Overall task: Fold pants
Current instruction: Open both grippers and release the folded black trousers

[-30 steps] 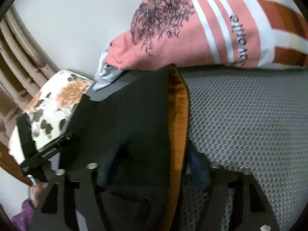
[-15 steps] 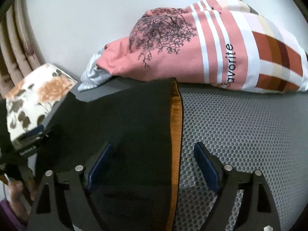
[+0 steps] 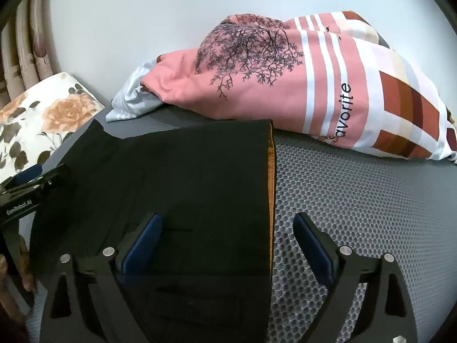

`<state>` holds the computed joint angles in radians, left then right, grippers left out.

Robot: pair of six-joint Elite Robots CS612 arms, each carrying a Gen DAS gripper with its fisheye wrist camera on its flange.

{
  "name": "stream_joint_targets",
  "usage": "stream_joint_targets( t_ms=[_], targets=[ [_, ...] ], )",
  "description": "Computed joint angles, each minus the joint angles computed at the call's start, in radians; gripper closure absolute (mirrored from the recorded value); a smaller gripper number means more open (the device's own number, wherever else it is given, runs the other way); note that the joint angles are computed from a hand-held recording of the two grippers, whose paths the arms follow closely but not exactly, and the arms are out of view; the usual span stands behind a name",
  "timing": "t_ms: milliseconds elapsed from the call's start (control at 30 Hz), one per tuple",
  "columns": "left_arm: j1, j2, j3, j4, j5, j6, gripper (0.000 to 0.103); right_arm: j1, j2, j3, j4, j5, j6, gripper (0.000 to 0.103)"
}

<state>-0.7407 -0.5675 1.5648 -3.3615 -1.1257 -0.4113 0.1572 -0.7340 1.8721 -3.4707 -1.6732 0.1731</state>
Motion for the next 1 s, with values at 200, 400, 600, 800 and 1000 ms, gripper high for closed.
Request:
stream_joint_targets(
  t_ms=[200,400,600,800,1000],
  targets=[
    [-0.002,0.000,0.002,-0.004,0.005,-0.001,0.005,0.005,0.000,-0.001,-0.002,-0.021,-0.006,0.009],
    [-0.002,0.000,0.000,-0.004,0.005,0.001,0.005,0.009,0.001,-0.004,0.001,-0.033,-0.017,0.007],
    [-0.001,0.001,-0.001,-0.004,0.004,0.001,0.005,0.011,0.001,-0.007,0.004,-0.039,-0.026,0.005],
    [-0.001,0.001,-0.001,-0.004,0.004,0.002,0.004,0.013,0.002,-0.007,0.004,-0.046,-0.028,0.004],
    [-0.003,-0.001,0.003,-0.011,0.018,0.001,0.004,0.021,0.003,-0.012,0.014,-0.083,-0.034,0.003]
  ],
)
